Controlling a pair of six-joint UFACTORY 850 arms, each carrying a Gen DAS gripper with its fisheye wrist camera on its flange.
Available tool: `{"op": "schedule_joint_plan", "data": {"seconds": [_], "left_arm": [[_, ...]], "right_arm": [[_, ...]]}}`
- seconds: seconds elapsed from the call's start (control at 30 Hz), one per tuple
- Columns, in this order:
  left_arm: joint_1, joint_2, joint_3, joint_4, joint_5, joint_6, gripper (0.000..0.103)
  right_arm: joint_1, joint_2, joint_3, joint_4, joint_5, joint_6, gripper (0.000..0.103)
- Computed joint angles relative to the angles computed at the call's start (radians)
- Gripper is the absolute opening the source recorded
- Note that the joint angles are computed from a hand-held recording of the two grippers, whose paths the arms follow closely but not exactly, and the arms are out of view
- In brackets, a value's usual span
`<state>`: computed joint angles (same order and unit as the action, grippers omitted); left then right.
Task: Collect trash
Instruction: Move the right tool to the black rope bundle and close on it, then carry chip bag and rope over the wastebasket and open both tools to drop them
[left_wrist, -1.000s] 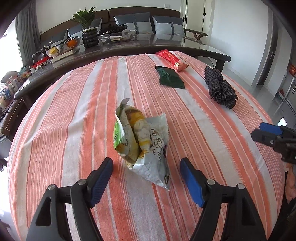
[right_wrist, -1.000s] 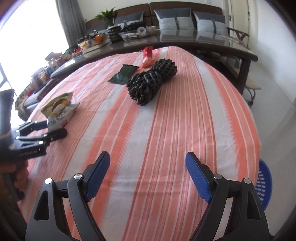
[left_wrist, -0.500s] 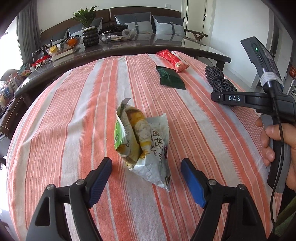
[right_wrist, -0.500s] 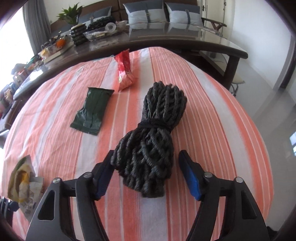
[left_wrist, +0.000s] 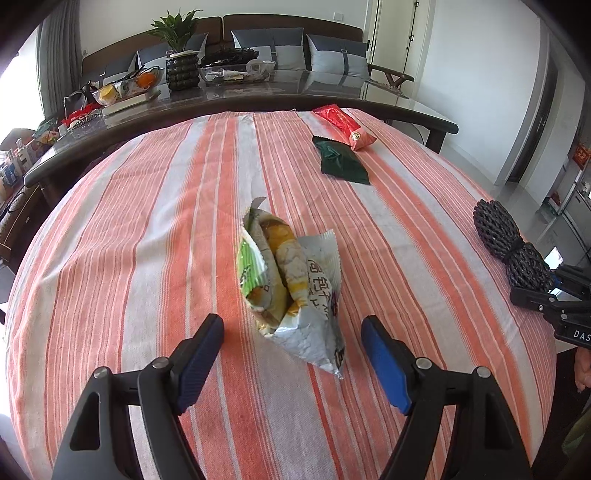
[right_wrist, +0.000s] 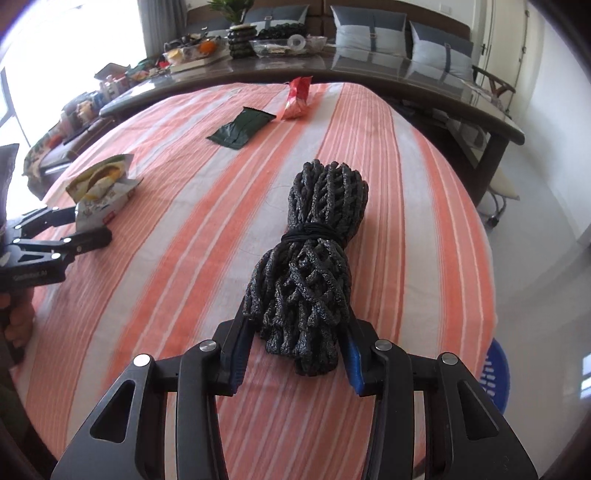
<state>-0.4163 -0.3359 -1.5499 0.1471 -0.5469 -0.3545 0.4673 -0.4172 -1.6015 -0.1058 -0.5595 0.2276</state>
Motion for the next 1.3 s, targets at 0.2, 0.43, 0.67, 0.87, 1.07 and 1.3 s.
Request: {"op": "schedule_joint_plan", "data": {"seconds": [0.2,0.43,0.67,0.87,1.07,1.3], "left_arm": [[0.016,0.035,0.035,0.016,-0.022,0.022,0.079],[0.048,0.048,0.043,-0.127,0.016,0.131,0.079],[0.036,-0.023,-0.057,-0.144,-0.026,0.173,0.079],[0.036,-0.024,-0.063,-0.160,-0.026,0.192,0.062],[0.044,-0.009,-0.051,-0.208,-0.024,0.218,0.027],[0.012,0.015,-0.052,-0.221,-0.005,0.217,0.022]], "right_arm": [[-0.033,0.045,0.034,0.146,-0.005,-0.098,0.059],[-0.052,0.018,-0.041,0.241,-0.089,-0.137,0.074],[-0.050,-0.082,-0.221,0.183,-0.206,-0.106,0.075],[-0.031,-0.195,-0.376,0.163,-0.362,-0.124,0.063],[-0.027,-0.159,-0.332,0.175,-0.332,-0.138,0.030],[-0.031,-0.061,-0.227,0.180,-0.254,-0.171,0.030]]}}
